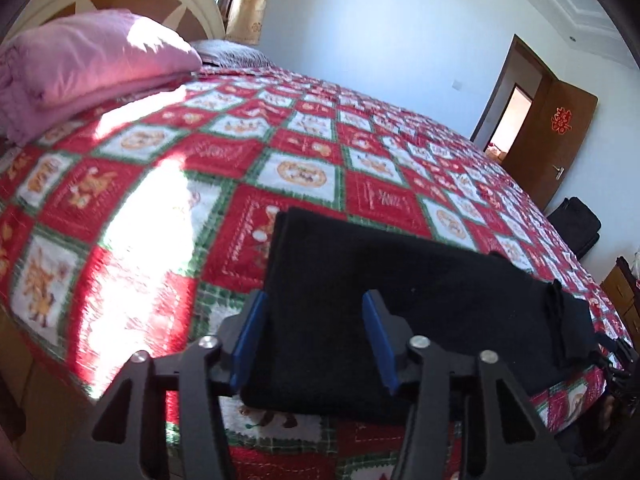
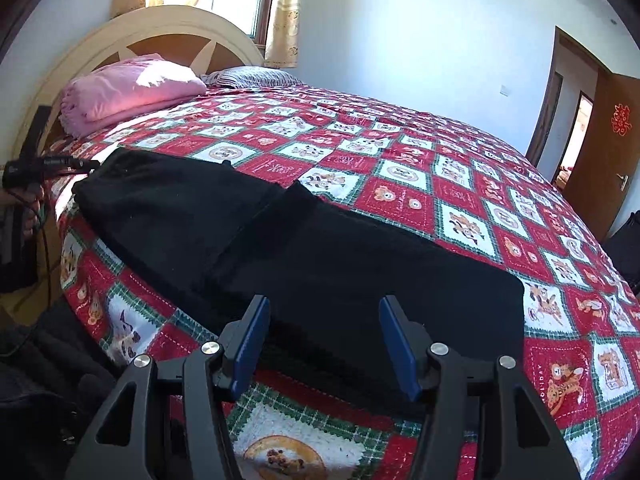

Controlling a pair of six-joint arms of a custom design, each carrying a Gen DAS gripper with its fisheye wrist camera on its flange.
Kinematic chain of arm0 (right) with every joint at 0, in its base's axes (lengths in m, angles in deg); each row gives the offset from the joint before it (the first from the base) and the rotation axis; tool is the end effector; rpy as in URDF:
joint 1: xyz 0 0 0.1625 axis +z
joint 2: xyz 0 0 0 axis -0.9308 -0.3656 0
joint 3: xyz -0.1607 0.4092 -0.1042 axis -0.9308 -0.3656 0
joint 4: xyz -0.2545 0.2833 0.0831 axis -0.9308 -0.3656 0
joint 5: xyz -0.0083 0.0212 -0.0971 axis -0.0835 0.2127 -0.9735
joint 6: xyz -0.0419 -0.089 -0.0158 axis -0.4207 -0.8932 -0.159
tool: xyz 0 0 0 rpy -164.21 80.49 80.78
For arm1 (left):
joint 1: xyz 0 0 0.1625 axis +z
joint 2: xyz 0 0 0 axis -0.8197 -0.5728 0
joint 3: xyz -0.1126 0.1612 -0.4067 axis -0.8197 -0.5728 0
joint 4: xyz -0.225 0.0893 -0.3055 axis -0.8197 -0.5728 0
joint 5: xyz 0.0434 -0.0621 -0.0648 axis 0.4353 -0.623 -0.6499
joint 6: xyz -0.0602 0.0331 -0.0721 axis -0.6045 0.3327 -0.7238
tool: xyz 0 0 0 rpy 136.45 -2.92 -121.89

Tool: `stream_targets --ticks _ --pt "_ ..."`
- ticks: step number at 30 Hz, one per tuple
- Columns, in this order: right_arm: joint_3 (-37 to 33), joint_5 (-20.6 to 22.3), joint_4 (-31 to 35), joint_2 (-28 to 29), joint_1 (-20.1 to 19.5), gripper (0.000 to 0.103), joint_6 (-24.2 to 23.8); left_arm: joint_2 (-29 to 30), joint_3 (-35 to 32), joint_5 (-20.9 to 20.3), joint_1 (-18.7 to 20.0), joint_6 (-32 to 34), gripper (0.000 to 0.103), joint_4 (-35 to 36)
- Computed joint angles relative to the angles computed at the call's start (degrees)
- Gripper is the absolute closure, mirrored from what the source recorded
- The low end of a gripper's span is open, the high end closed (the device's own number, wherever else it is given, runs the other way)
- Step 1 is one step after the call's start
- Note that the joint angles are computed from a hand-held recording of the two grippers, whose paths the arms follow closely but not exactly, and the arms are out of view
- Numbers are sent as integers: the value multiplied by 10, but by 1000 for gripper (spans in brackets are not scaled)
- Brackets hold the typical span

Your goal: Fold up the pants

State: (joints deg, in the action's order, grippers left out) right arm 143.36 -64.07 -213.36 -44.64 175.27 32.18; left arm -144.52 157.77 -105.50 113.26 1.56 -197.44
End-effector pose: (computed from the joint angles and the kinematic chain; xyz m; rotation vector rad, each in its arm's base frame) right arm 0.2563 -0.4982 0.0185 1.3074 -2.2063 0.7189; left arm 0.0197 -0.3792 0.2955 -0.1387 2.2361 -1.2874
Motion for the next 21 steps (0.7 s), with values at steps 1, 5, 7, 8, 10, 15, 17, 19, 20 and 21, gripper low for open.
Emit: stream_targets --ticks 1,5,7,8,10,15,17,19,20,21 --pt "0 0 -1 0 0 44 1 8 3 8 1 0 55 -10" --pt "-2 -5 3 3 -2 44 6 -2 11 25 4 -34 53 1" --pt "-1 -6 3 5 -2 44 4 -10 9 13 12 -32 54 12" --pt "-1 -7 2 6 -2 44 3 -10 8 3 15 -28 55 10" --pt "0 -8 0 8 -1 44 -1 0 6 -17 20 -11 55 -4" --pt "0 -8 0 11 -1 44 -1 10 8 -43 37 5 50 -42" --pt "0 -11 0 13 -1 44 -4 9 8 -75 53 14 49 -61" --pt "0 -13 -1 15 -1 44 -4 11 10 -77 52 27 49 -69" --pt "0 -12 -1 15 -1 44 -4 11 11 -77 51 31 51 -68" --pt "0 -12 -2 15 -1 44 -4 7 11 -82 51 31 53 -64"
